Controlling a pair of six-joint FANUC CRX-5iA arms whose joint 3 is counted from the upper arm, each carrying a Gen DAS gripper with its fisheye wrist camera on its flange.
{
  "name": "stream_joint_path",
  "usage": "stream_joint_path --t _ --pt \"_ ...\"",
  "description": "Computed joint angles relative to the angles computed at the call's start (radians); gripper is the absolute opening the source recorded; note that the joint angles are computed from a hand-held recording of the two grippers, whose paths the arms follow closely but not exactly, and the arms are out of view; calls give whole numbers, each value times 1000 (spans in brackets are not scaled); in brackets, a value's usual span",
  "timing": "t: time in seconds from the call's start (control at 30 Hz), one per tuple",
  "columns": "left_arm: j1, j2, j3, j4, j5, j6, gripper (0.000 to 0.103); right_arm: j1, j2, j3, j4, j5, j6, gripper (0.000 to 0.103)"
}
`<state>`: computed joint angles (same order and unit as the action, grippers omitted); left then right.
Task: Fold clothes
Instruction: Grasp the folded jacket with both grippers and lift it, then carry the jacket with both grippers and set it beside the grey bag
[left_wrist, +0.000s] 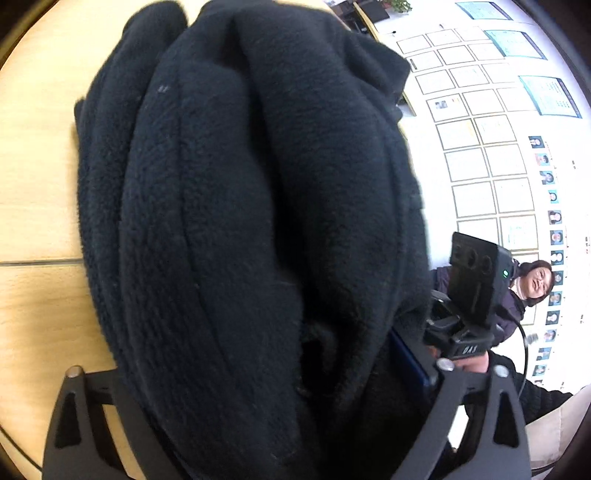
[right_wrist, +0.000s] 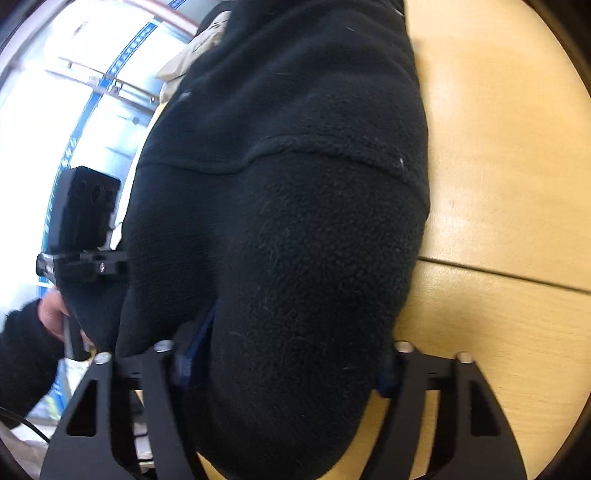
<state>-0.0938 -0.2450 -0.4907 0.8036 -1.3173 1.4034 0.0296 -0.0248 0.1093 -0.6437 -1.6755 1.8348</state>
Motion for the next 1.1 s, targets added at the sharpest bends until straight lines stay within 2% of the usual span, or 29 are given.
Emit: stream_joint_path --t 0.03,0.1,0.23,0.37,0.43,0.53,0.67,0.77,0.87,1.0,1.1 --pt "1 -12 2 -3 0 7 81 8 -8 -2 10 7 2 58" --pt "3 -40 5 -10 -7 27 77 15 -31 -13 16 21 8 55" --pt "12 -104 11 -39 -43 73 75 19 -108 -56 3 45 -3 52" --pt "97 -214 18 -43 -101 99 74 52 -177 -57 -20 69 -48 52" --pt "178 -255 55 -49 -170 82 74 90 -188 -25 -34 74 -73 52" --pt "318 -257 147 -68 -281 36 74 181 -177 37 -40 102 -124 52" --pt "606 -262 257 -76 -457 -127 74 365 -129 123 -23 212 -220 53" --pt "825 -211 320 -89 -552 -297 75 509 -52 191 19 303 -301 53" --pt "930 -79 392 -134 -551 -422 75 615 79 273 65 390 -396 53" --pt "930 86 421 -185 -469 -516 76 704 283 431 109 460 -521 53" --pt "890 198 436 -231 -407 -540 76 735 386 478 171 478 -593 54"
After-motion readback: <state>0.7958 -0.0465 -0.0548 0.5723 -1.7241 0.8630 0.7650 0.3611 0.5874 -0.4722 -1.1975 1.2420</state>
